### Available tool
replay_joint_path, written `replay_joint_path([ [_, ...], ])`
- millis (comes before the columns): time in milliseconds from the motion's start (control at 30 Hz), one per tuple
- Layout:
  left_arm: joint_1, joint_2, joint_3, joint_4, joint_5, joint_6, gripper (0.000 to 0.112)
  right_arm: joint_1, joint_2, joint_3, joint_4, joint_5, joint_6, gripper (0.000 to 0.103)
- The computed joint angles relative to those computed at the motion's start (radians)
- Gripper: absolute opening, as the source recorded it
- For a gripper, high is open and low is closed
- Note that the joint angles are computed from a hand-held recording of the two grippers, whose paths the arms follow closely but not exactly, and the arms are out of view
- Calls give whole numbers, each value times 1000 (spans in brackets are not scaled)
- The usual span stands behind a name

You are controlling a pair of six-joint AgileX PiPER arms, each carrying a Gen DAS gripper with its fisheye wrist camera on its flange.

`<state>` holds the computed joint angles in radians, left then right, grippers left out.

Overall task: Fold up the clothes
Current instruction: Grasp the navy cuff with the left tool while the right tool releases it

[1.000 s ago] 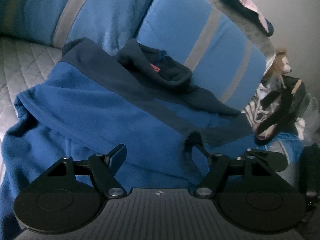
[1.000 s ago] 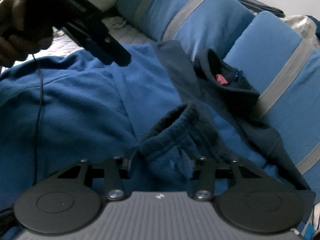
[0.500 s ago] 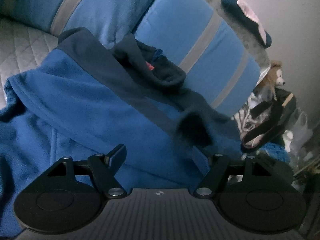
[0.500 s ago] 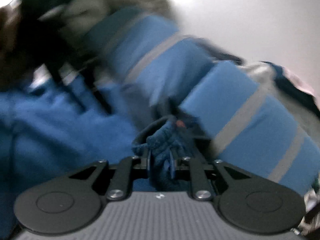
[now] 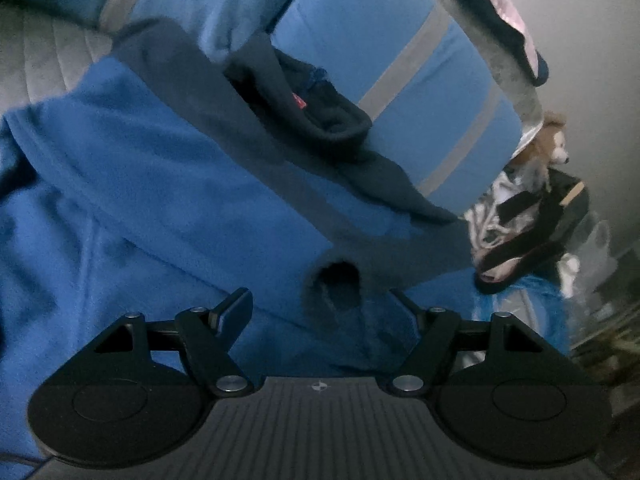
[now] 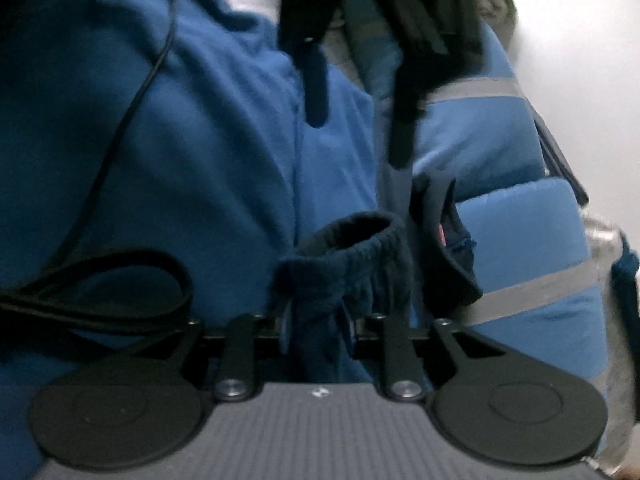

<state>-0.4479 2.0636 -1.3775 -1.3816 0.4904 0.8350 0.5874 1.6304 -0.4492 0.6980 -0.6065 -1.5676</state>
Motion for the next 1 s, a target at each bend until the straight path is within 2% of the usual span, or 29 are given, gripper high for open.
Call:
replay_joint_path([
  [67,14,22,-15,-19,52,-26,72,6,20,-16,20,-8,0,40],
  [100,20,35,-25,-24,78,-46,72,9,30,-24,31,-11,-1,35],
  [133,29,53,-42,-24,116,-81,72,12,39,-31,39,-15,2,20],
  [167,38,73,-60,-23,155,-120,72,9,31,-36,32,-19,45,16],
  [233,51,117,-96,-44,234,-179,73,4,5,-41,31,-14,104,14],
  [300,56,149,-112,-100,288,-172,73,-1,-19,-49,35,-10,158,14],
  [467,41,204,-133,-208,332,-168,77,10,-40,-68,72,-14,202,13],
  [600,14,246,-185,-233,306,-215,77,29,-45,-59,82,-16,195,13],
  [700,-12,244,-190,-246,225,-234,74,63,-63,-29,100,-37,186,13],
  [767,-19,250,-202,-242,205,-248,56,62,-66,-14,76,-44,203,13],
  [800,-22,252,-212,-220,196,-269,52,58,-73,-8,66,-41,212,13],
  [867,-20,253,-210,-224,196,-263,47,49,-87,5,44,-35,230,13],
  [1000,-19,257,-202,-282,202,-212,46,40,-109,21,18,-30,250,13],
])
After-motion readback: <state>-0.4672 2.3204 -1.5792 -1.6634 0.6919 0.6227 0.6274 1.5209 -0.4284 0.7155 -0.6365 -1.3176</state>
